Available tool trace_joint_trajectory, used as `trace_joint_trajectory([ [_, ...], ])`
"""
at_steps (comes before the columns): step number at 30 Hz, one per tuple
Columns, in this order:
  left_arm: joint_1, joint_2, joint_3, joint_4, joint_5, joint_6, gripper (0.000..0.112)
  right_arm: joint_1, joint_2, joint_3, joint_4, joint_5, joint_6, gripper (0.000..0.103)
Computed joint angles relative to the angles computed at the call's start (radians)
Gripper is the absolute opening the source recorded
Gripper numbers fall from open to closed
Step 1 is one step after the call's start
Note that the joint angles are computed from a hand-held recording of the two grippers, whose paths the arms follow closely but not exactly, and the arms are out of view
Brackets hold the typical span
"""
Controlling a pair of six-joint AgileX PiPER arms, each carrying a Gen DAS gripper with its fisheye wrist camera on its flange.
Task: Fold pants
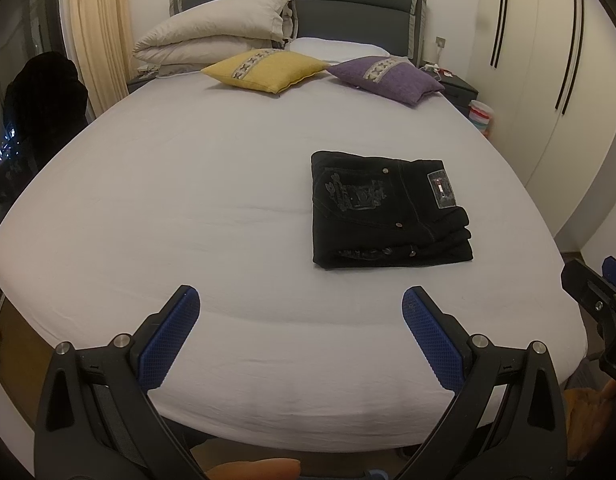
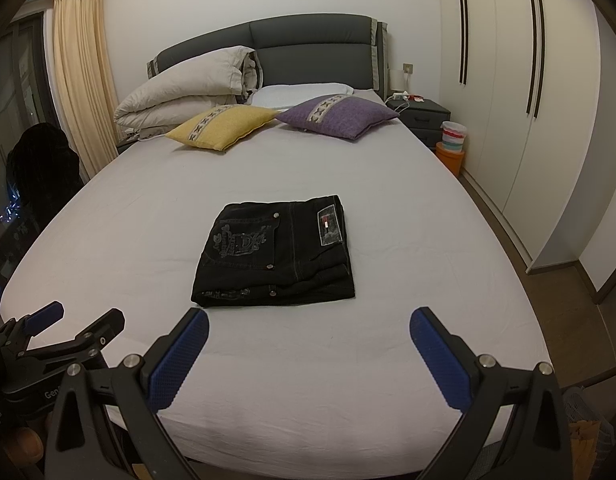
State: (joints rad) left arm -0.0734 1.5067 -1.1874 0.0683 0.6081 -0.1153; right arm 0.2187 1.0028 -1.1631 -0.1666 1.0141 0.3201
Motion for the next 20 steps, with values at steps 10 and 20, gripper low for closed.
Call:
trace_joint_trajectory([
  [10, 0.010, 0.009, -0.011, -0.020, 0.014, 0.023, 0.103, -0.009, 0.000, -0.005, 0.010, 0.005, -0.013, 0.103],
  [20, 0.022, 0.017, -0.018, -0.039, 0.022, 0.046, 0.103, 0.020, -0.028, 0.027, -0.015, 0.010, 0.022, 0.103],
])
